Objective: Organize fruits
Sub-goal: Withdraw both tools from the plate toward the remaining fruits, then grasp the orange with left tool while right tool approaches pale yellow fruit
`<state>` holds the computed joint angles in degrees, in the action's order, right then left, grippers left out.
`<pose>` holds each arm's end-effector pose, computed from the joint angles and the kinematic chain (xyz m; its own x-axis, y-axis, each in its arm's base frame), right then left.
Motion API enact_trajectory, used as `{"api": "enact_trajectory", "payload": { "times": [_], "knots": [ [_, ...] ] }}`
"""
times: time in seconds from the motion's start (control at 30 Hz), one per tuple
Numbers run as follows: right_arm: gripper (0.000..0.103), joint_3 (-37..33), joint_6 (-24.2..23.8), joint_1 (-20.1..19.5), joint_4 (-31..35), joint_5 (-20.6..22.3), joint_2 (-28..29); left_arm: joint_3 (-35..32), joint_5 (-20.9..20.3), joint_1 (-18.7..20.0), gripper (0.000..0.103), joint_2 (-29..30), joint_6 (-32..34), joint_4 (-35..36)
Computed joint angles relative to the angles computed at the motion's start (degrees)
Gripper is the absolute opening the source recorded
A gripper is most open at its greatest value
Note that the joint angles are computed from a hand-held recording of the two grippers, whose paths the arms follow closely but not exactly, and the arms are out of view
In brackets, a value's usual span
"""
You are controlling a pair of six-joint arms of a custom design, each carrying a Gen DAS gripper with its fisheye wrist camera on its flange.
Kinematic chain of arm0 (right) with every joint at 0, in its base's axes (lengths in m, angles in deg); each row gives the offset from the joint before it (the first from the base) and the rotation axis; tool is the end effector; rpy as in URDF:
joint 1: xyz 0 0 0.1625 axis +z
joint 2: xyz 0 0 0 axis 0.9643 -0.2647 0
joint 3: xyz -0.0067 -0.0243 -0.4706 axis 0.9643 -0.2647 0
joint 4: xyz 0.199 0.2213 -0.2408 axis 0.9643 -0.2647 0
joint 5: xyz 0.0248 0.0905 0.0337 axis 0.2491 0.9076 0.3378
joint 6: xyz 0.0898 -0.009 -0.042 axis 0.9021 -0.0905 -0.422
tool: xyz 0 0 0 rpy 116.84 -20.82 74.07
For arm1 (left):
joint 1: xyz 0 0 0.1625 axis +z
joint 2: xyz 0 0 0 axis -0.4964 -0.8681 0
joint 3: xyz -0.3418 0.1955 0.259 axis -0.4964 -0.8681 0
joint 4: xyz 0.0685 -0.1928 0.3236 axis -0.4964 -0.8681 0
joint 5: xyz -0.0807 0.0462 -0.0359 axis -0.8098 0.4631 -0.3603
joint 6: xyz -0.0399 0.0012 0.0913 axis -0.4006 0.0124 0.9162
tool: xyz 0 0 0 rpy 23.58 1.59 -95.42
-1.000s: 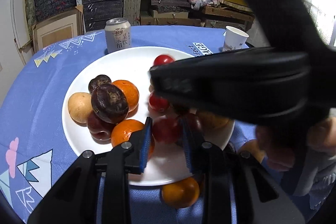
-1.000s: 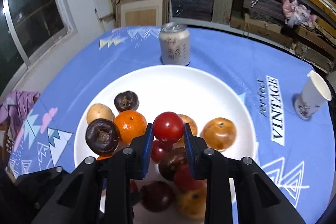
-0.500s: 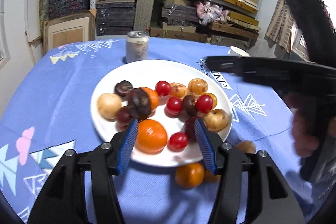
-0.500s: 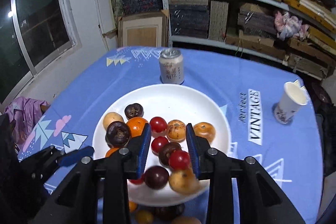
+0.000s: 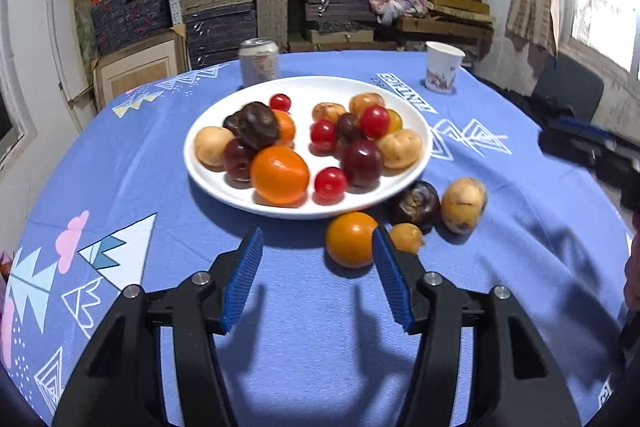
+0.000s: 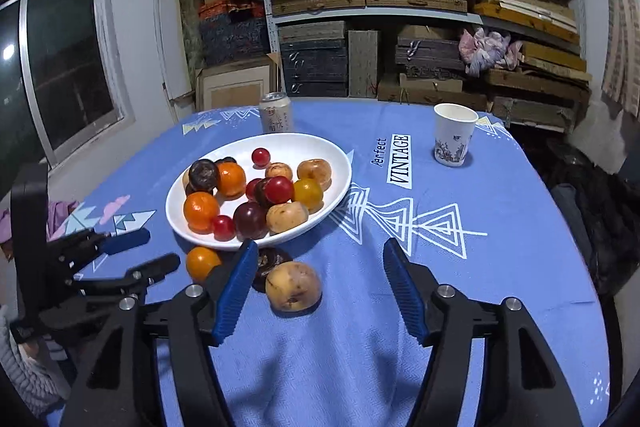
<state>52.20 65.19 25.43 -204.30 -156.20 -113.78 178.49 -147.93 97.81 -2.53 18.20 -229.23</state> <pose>0.1766 -0.5944 0.0868 -0.7607 0.2423 0.6022 -0.4096 0.5406 -0.7348 -0.1021 -0.7064 0.1012 -0.5112 0.6363 -0.5777 0.8462 0.4903 -0.2088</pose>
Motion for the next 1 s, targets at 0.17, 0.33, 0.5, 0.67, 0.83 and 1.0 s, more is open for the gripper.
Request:
{"api": "enact_trajectory", "payload": {
  "times": [0.17,0.33,0.5,0.67,0.83,1.0],
  "knots": [
    [0.067,1.69,2.43,-0.89,-0.49,2.49,-1.15,-0.65,1.00,-0.24,0.056,1.02,0.01,0.87],
    [0.067,1.34,2.68,-0.84,0.30,1.74,-0.80,-1.28,1.67,-0.62,0.056,2.13,0.86,0.65],
    [0.068,1.35,2.64,-0.81,0.55,1.71,-0.80,-2.10,2.17,-0.81,0.056,2.82,1.14,1.68],
    [0.068,1.32,2.74,-0.89,1.05,1.64,-0.67,-3.65,2.26,-0.78,0.056,3.40,0.05,3.78],
    [0.068,1.10,3.13,-0.89,1.70,1.49,-0.61,-5.35,2.50,-0.62,0.056,3.85,-1.74,6.60],
    [0.068,0.84,3.04,-0.89,2.34,1.30,-0.51,-7.18,2.57,-0.39,0.062,4.36,-3.78,9.20]
  ]
}}
